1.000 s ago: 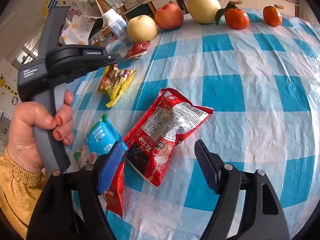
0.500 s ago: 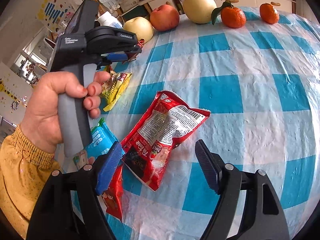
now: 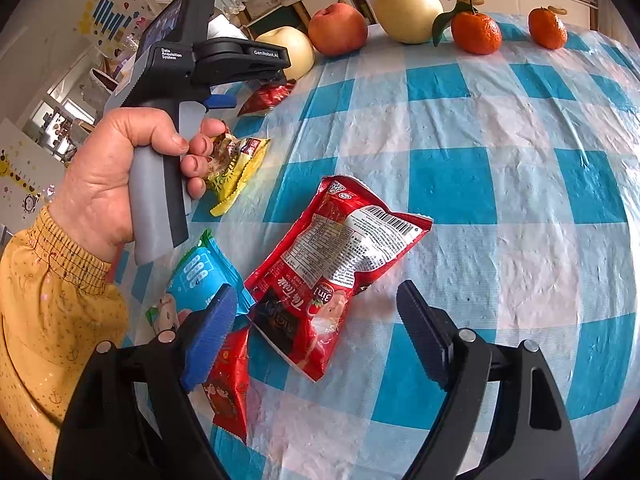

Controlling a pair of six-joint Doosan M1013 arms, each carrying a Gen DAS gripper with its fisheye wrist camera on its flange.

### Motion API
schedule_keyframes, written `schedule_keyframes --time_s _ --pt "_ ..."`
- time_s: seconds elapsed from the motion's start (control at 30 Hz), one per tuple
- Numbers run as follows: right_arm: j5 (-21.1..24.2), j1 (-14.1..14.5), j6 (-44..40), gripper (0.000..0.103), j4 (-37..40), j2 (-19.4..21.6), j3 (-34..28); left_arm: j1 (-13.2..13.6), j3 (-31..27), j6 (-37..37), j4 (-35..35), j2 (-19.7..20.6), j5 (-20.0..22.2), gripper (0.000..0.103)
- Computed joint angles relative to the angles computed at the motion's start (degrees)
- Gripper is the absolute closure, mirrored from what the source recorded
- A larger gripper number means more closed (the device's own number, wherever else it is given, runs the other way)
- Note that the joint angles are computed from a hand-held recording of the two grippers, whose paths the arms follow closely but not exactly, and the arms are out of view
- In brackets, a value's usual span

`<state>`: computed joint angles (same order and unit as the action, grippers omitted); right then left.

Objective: Collect trash
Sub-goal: 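Close the left tool on the small red snack packet and lift it, then grasp the blue cartoon snack pack with the right tool while the left tool holds the red packet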

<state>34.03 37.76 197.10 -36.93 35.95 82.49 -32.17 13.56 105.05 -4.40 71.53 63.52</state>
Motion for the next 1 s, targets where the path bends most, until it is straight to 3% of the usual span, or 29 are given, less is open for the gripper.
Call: schedule_keyframes --time_s 0.07,0.17,0.23,0.27,0.33,0.37,0.47,0.57,0.87,1.0 --pt "-0.2 0.0 -0.1 0.02 0.1 0.1 -0.1 0.0 1.6 2.7 -0.5 -0.8 -1.5 0.028" --pt "-0.2 -0.1 -0.5 0.02 0.3 0.2 -0.3 0.0 -1.9 5.6 -1.0 1.0 2.0 0.028" --pt "-0.1 -0.1 -0.9 0.02 0.7 0.3 -0.5 -0.3 0.5 6.2 0.4 0.0 0.1 0.03" --pt "0.0 -0.1 -1.0 0.02 0.9 0.4 -0.5 -0.2 0.7 6.2 0.2 0.0 0.0 0.043" --pt "0.0 -0.2 -0.9 0.02 0.8 0.4 -0.5 0.0 -3.6 4.9 -1.2 2.3 3.6 0.062" --pt "0.0 -0.2 -0.9 0.02 0.8 0.3 -0.5 0.1 -3.3 4.3 -1.4 2.2 3.6 0.063" --pt "0.2 -0.2 -0.6 0.02 0.3 0.4 -0.5 0.1 3.6 5.6 -1.5 -1.0 -1.3 0.065" --pt "0.1 -0.2 -0.3 0.02 -0.3 0.4 -0.3 0.5 6.1 5.4 -3.2 -2.4 -2.0 0.068" --pt "1.3 -0.1 -2.3 0.02 0.2 0.9 -1.2 3.0 21.4 10.0 -9.8 -10.2 -8.4 0.069" --pt "2.6 0.1 -3.6 0.02 0.4 1.5 -2.3 4.4 27.8 13.7 -14.0 -13.5 -9.1 0.069"
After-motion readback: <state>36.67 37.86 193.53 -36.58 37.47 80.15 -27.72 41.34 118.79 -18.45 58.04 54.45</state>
